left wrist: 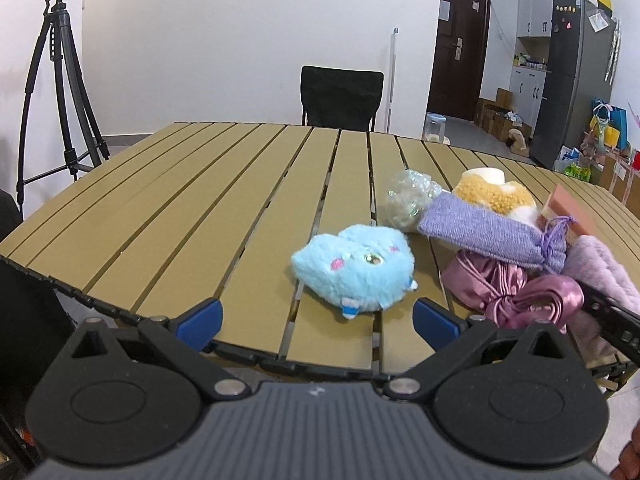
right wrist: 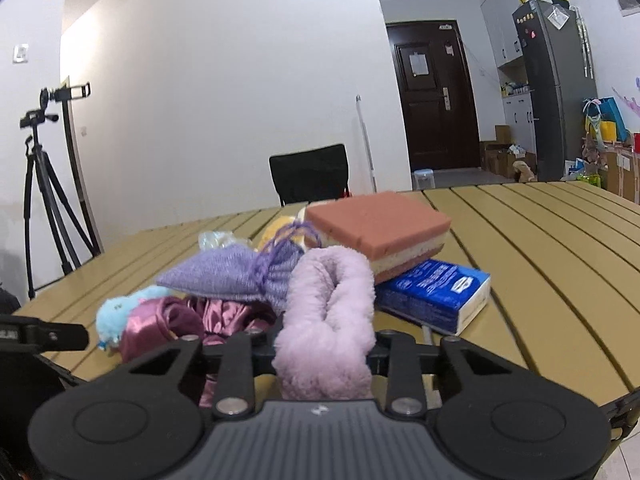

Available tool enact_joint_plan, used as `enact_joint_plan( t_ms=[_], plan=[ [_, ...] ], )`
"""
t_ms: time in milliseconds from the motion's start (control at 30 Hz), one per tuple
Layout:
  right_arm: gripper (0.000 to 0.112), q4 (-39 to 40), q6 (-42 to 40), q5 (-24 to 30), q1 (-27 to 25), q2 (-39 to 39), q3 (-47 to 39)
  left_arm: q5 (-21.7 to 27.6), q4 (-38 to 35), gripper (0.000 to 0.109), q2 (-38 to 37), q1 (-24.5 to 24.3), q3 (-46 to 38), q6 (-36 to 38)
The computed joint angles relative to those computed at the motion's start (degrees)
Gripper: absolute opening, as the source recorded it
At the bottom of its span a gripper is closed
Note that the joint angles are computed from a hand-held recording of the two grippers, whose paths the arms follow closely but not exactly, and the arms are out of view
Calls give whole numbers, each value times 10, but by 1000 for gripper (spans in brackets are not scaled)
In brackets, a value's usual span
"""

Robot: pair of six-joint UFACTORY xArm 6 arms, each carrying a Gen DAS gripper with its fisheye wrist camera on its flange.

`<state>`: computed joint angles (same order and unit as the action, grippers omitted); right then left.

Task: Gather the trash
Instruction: 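Grasp the blue plush toy with left gripper while right grasps pink headband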

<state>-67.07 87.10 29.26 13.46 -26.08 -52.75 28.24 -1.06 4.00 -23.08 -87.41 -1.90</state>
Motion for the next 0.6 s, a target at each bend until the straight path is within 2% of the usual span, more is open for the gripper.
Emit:
enact_joint_plan(
  t_ms=[367,600],
  plan=[
    [29,-49,59,10,-17,-62,37,8,43,103,52,-18,-68,-56],
    [29,-46,64,24,-40,-106,70,39,75,103,99,-25,-129,-95]
  ],
)
